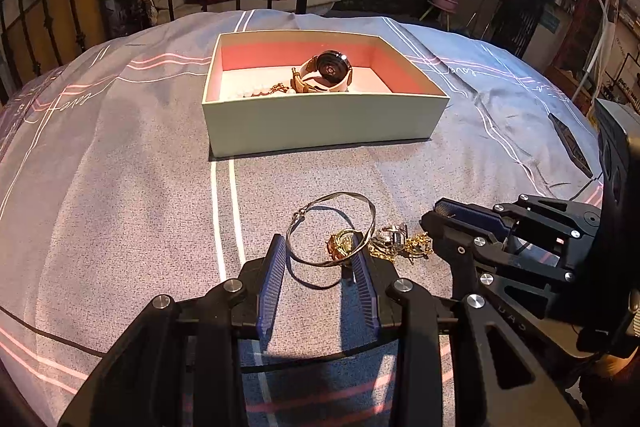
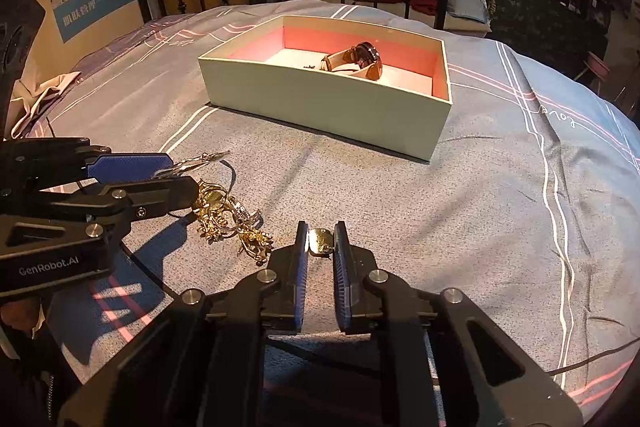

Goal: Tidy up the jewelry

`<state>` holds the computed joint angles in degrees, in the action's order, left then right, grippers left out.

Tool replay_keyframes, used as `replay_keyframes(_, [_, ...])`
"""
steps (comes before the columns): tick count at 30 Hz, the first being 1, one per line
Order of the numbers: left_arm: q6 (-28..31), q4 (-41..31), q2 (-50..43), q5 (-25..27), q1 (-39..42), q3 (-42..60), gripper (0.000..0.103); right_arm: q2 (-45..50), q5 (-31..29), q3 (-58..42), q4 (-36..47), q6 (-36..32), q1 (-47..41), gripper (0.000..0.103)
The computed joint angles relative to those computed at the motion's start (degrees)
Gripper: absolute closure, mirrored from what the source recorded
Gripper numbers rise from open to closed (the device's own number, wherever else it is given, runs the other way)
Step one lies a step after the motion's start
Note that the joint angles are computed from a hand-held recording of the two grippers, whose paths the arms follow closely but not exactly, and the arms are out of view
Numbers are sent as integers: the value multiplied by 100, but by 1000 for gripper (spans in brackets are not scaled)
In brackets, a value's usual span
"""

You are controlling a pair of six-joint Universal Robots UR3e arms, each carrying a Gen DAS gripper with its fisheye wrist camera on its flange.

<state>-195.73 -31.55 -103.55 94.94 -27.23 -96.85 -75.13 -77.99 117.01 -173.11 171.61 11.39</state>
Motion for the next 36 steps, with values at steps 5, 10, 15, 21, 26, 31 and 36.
replay_keyframes(5, [53, 31, -67, 76, 17, 84, 99, -28, 9, 45, -73, 40, -14, 89])
replay_keyframes(10, [69, 24, 29, 54, 55, 90, 100, -106, 57, 65, -70, 71, -49, 89])
replay_keyframes(15, [59, 13, 101, 66, 68, 135, 100, -294, 113, 85, -23, 65, -86, 89])
replay_keyframes(21, [99, -51, 110, 52, 63, 282, 100, -363, 152, 21, 6, 73, -116, 89])
replay_keyframes(26, [142, -224, -121, 103, 82, 708, 100, -264, 90, -315, 127, 76, -89, 89])
replay_keyframes(31, [228, -469, -481, 13, 247, 1433, 100, -60, 40, -888, 213, 80, -119, 89])
replay_keyframes(36, [364, -828, -1014, -16, 385, 2439, 100, 343, 70, -1726, 424, 151, -210, 89])
